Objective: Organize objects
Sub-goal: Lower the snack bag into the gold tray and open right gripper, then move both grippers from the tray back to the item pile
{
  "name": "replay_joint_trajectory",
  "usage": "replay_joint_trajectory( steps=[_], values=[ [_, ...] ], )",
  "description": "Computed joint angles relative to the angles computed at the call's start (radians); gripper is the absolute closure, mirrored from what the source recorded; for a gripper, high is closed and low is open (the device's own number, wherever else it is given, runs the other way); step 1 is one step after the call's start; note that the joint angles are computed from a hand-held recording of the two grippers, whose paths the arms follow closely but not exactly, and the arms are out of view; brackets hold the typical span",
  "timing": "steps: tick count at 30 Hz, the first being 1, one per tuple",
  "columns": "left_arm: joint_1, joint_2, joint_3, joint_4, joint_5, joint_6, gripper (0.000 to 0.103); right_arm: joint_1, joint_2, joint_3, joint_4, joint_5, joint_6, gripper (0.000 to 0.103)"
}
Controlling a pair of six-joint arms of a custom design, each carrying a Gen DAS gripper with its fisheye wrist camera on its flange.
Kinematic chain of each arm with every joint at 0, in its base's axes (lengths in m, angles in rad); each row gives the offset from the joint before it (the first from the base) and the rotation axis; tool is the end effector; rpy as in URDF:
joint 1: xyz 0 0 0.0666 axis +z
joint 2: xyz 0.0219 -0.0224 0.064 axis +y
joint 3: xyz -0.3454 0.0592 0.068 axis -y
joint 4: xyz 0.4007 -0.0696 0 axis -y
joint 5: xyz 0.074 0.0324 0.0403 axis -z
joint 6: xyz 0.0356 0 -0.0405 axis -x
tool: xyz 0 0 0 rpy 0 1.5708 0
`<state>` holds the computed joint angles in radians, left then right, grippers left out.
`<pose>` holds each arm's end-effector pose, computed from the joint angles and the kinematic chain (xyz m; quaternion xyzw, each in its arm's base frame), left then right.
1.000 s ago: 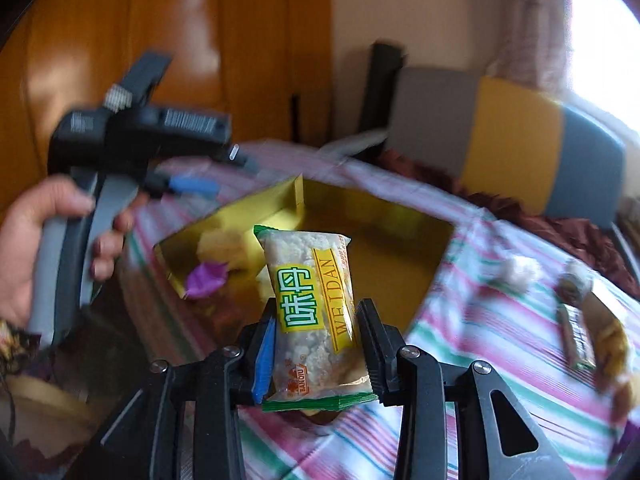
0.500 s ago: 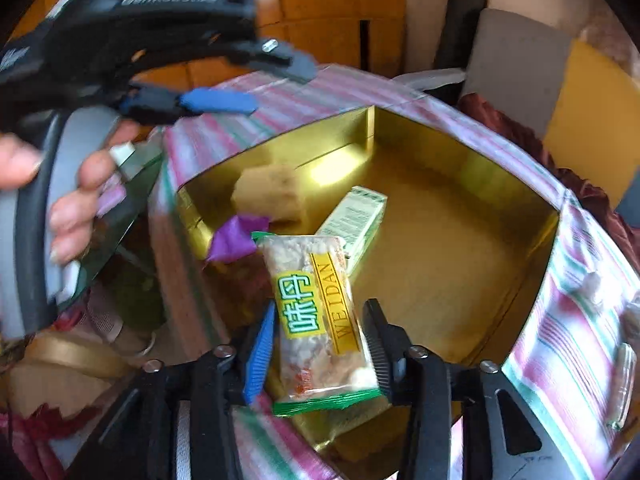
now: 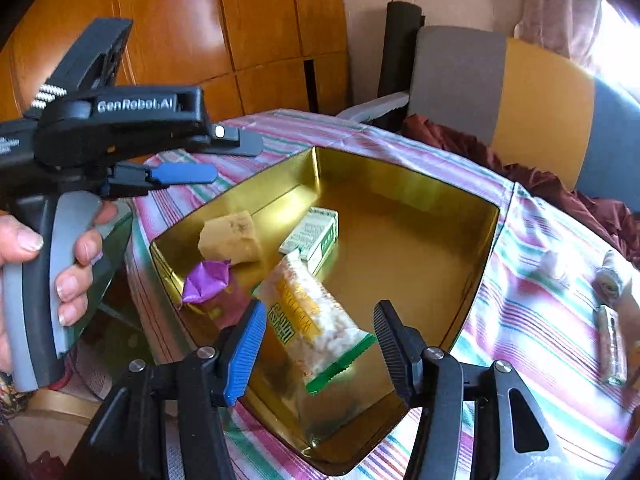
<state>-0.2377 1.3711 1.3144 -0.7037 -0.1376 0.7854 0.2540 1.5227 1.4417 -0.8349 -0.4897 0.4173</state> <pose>0.4861 -0.1132 0.3845 -0.2740 0.8754 -0.1374 0.3739 0.5153 0.1507 0.3627 -0.3762 0.8417 0.2033 0.3297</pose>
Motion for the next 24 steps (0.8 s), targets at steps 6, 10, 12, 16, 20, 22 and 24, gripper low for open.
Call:
replay_joint_trajectory(
  steps=[6, 10, 12, 16, 20, 22, 24],
  values=[
    [-0.012, 0.01, 0.001, 0.007, 0.008, -0.003, 0.04, -0.03, -0.049, -0.054, 0.114, -0.006, -0.144, 0.03],
    [-0.032, 0.023, 0.01, 0.01, 0.015, -0.022, 0.04, -0.058, -0.054, -0.052, 0.113, 0.007, -0.177, 0.029],
    [-0.044, 0.028, 0.015, 0.013, 0.016, -0.035, 0.039, -0.07, -0.055, -0.054, 0.115, 0.031, -0.179, 0.028],
    [-0.073, 0.042, 0.025, 0.021, 0.021, -0.064, 0.032, -0.105, -0.058, -0.067, 0.13, 0.065, -0.213, 0.018],
    [-0.111, 0.068, 0.051, 0.006, 0.03, -0.106, 0.032, -0.16, -0.063, -0.087, 0.131, 0.076, -0.236, 0.014],
    [-0.128, 0.075, 0.054, 0.013, 0.042, -0.12, 0.032, -0.182, -0.062, -0.095, 0.127, 0.105, -0.234, 0.014],
    [-0.15, 0.084, 0.06, 0.022, 0.061, -0.141, 0.032, -0.212, -0.062, -0.112, 0.122, 0.129, -0.227, 0.014]
  ],
)
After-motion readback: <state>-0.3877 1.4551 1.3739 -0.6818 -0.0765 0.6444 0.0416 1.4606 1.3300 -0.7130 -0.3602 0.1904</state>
